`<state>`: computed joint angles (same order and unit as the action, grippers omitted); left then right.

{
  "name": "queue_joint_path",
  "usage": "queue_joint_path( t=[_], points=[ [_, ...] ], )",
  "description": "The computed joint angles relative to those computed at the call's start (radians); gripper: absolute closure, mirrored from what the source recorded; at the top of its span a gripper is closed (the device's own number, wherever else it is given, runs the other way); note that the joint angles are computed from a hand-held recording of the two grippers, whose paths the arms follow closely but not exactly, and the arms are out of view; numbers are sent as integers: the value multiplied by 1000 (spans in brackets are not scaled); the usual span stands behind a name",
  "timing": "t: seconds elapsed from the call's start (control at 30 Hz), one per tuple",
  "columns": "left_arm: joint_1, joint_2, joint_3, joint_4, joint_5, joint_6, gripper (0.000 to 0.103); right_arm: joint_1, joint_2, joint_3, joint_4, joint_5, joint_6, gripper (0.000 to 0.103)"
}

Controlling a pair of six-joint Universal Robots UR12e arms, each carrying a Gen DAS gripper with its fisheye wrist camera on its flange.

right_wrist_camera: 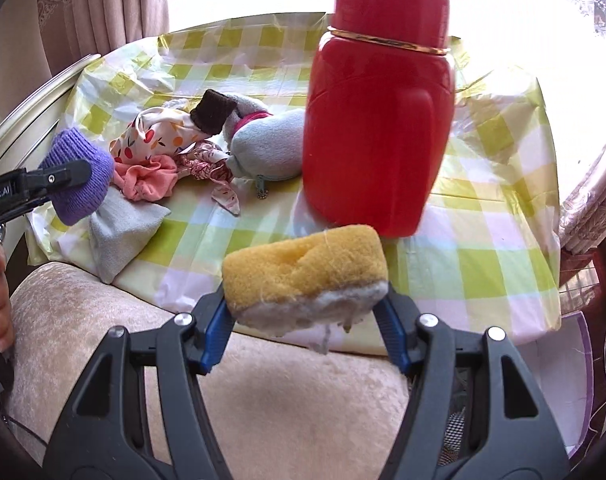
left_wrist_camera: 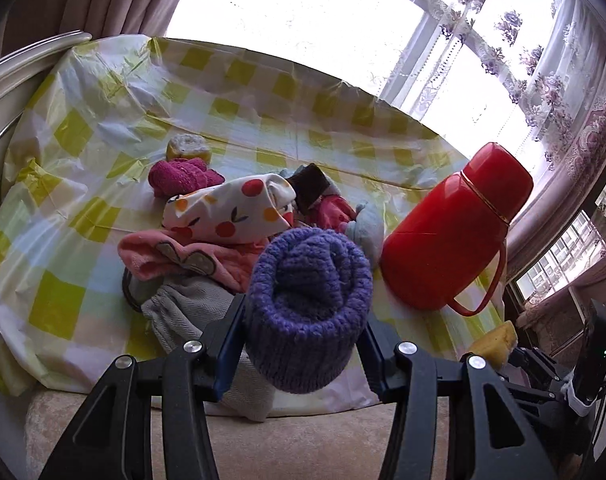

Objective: Organize soft objects
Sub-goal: 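Carry the sponge and purple roll to the box and release both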

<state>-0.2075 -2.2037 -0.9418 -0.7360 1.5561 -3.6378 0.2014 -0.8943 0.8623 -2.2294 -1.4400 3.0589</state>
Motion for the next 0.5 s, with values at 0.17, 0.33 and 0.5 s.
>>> queue_joint_path(
  t=[0.17,0.33,0.5],
  points=[
    [-22,-30,53,-19,-68,35,51,-34,-51,71,-25,-47,56,36],
    [-47,-80,144,-66,-148,85,51,-74,-94,127,-31,-107,128,36],
    [-76,-147,263,-133,-232,151,51,-111,-121,162,-32,-148,192,36]
  ],
)
